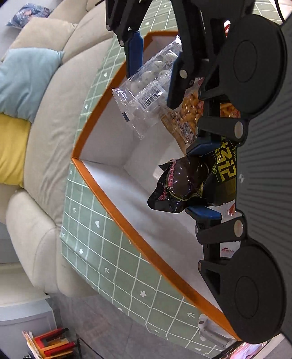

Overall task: Organize snacks
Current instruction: 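Open both tools to drop the packets into the orange box, then withdraw both open tools from the box back to the snacks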

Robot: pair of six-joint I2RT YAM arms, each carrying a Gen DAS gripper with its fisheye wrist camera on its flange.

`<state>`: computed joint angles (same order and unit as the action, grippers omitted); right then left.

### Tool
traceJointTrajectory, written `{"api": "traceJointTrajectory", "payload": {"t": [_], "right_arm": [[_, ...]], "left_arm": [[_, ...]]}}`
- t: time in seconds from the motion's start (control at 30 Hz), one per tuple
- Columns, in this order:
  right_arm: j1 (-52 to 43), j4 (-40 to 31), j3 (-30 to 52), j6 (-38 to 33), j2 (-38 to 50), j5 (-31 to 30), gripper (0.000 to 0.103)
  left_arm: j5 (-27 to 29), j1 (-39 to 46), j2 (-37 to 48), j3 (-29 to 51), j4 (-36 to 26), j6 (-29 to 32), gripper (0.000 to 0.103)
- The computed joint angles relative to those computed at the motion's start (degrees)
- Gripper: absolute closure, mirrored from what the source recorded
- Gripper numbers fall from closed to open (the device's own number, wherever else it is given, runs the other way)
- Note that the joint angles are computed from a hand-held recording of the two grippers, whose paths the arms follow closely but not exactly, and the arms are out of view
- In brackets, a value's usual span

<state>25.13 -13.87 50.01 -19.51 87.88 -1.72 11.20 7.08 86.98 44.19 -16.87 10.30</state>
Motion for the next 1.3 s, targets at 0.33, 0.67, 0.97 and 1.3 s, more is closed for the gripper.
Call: {"api": "traceJointTrajectory", "payload": {"t": [0.33, 0.67, 0.97, 1.3], "right_arm": [[1.0, 0.5, 2.0, -3.2, 5.3, 1.7, 0.050], [1.2, 1.7, 1.8, -2.7, 6.1, 2.3, 0.049], [1.3, 1.6, -0.6, -1.4, 0.6, 2.6, 0.036], [0.1, 0.8, -8.0, 3.5, -13.3, 2.4, 0.031]], "left_arm": [[-3.2, -1.3, 4.1, 2.4, -2.3, -0.9, 0.046], [-4.0, -1.0, 2.7, 1.0, 0.2, -0.8, 0.031], [-3.4, 0.3, -3.1, -1.8, 1.1, -2.1, 0.025], [-2.3, -1.0, -15.0, -6.8, -1.5, -2.5, 0.025]]}}
